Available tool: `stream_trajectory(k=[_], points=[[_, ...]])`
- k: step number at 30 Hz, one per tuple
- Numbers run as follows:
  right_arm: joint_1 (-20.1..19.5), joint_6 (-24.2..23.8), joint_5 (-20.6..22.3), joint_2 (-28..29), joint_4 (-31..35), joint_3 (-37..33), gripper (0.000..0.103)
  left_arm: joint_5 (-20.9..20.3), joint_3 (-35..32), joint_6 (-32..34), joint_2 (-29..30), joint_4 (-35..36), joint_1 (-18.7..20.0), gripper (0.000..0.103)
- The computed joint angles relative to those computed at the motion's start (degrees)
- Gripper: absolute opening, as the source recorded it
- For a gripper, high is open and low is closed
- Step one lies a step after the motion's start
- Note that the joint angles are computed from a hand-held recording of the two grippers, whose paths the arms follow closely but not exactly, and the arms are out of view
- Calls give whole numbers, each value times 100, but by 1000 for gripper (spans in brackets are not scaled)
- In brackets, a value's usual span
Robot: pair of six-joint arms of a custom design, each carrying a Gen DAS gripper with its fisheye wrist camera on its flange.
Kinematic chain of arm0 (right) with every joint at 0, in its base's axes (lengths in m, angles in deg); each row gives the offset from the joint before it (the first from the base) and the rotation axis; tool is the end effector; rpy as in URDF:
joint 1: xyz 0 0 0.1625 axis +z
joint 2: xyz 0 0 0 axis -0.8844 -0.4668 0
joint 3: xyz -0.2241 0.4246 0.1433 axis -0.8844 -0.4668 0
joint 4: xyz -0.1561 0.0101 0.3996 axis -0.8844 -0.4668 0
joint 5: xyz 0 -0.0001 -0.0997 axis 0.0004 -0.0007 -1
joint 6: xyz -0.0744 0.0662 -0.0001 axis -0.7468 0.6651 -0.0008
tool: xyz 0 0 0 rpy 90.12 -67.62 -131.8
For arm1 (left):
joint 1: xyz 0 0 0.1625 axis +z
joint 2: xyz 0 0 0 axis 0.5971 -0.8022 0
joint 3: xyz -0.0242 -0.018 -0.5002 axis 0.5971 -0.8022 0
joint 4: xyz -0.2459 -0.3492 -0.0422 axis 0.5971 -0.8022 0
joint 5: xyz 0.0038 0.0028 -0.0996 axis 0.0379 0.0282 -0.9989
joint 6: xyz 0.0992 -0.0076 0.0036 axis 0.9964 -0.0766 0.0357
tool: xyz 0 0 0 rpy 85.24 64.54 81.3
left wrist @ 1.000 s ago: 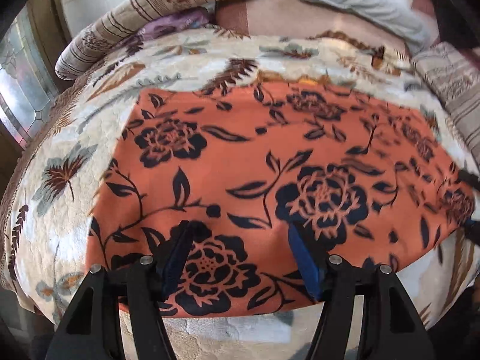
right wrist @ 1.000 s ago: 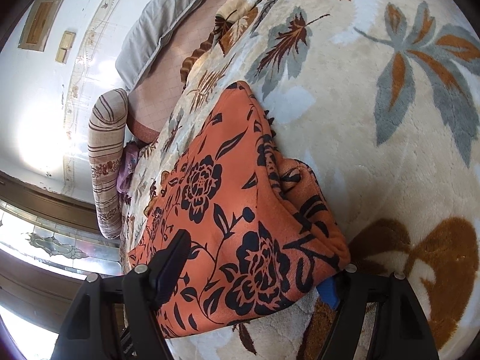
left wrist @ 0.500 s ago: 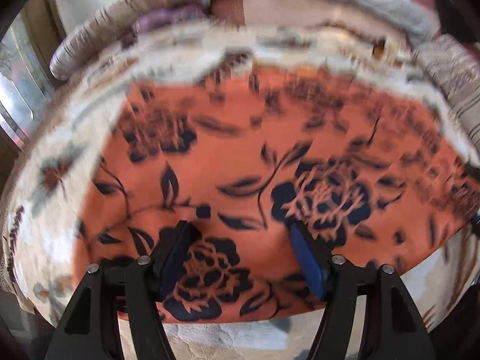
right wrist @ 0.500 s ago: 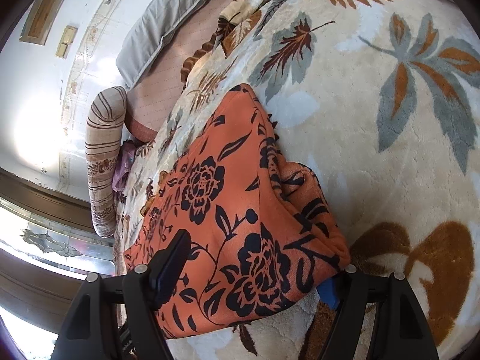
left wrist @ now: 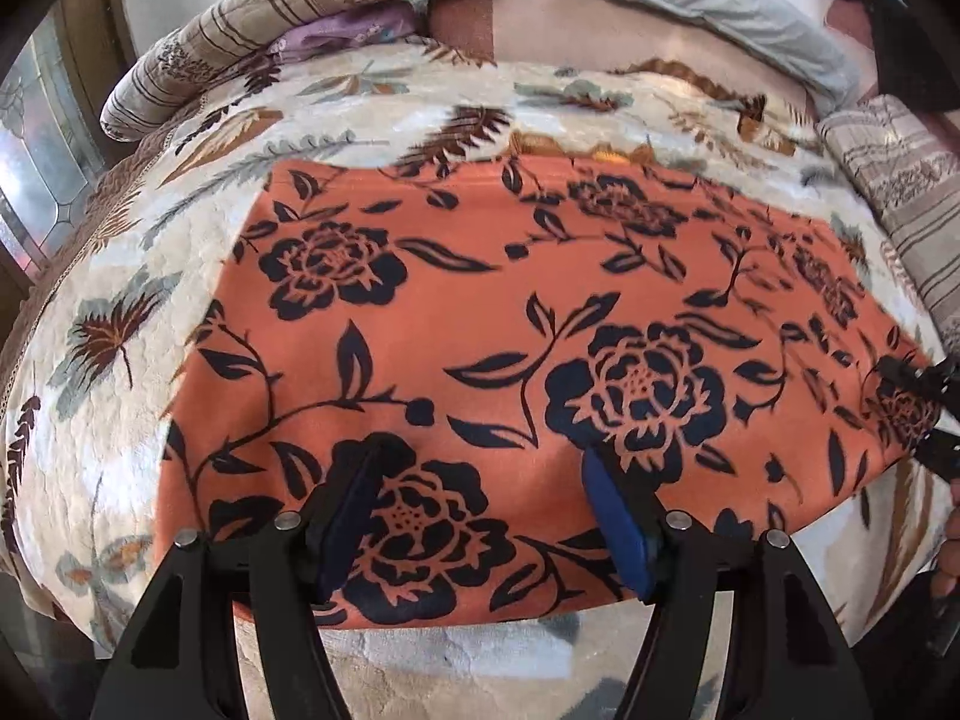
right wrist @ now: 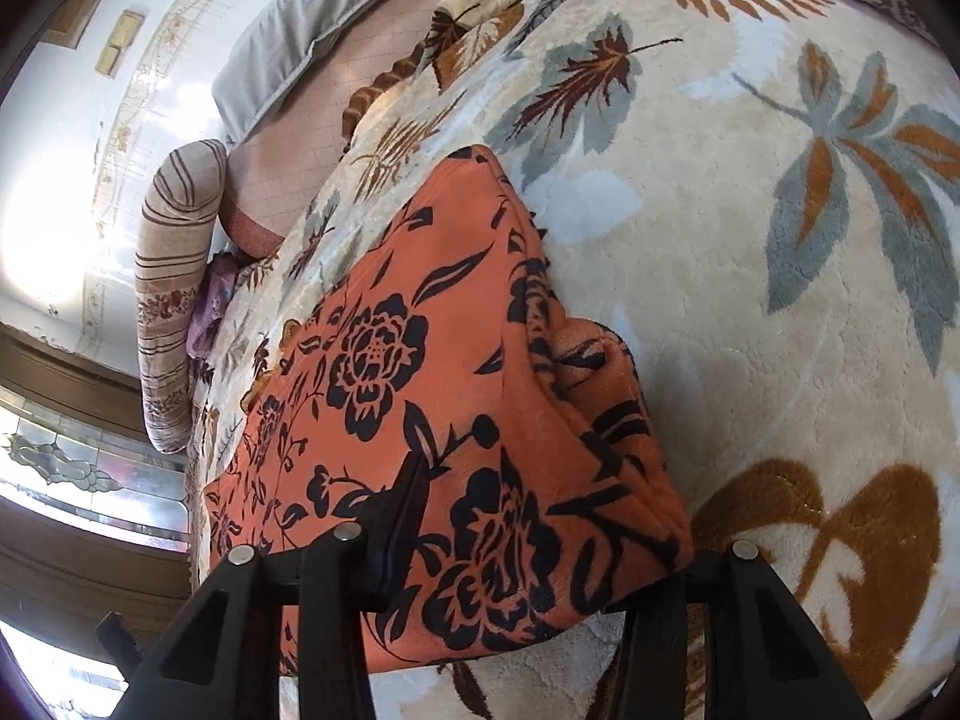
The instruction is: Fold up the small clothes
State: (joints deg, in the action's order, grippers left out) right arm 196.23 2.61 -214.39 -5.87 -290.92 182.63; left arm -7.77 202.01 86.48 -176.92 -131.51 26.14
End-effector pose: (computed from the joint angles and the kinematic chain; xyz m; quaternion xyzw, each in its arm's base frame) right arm 0.3977 -0.3364 -0.0610 -0.2902 -0.8236 0.4791 0.0888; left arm -0.0445 -0.4976 0.3960 0.3502 0.8852 -0.1318 0.2765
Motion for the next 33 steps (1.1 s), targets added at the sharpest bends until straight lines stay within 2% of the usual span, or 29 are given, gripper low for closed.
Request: stream_trajectory(k=[2, 4, 7, 9, 10, 13, 15, 18, 22, 25, 28, 30, 33], points=[[11, 79, -58, -5, 65, -13, 50, 8, -18, 16, 42, -12, 15, 70], [-10, -26, -13, 80, -265, -32, 58, 71, -35, -5, 130, 49, 62, 70], [-19, 35, -57, 49, -57, -75, 58, 119, 63, 165, 88, -116, 21, 70], [-36, 56, -49, -31, 235, -86, 48, -44, -2, 54, 9, -44, 30, 70], [-51, 119, -32, -79, 402, -79, 31, -120, -10, 32, -33, -137, 32, 70], [-92, 132, 37, -98, 425, -51, 30, -261, -20, 47, -49, -256, 64, 70], [-94, 157, 24, -74, 383, -58, 31, -107, -41, 66, 85, -23, 99, 70], [-91, 237, 9, -11, 194, -49, 33, 201, 290, 594, 75, -604, -7, 71], [-99, 79, 66, -53, 244, -36, 34, 91, 173, 429, -106, -463, -48, 70], [-81, 64, 63, -138, 432, -8, 24, 142, 71, 585, -282, -855, 60, 70], [-70, -75, 47, -182, 558, -15, 22, 128, -289, 356, -309, -747, 374, 70], [-119, -280, 161, -112, 229, -7, 23, 152, -458, 274, -250, -602, 546, 70], [-210, -88, 293, 42, -334, 30, 27, 123, -489, 239, -254, -475, 552, 70]])
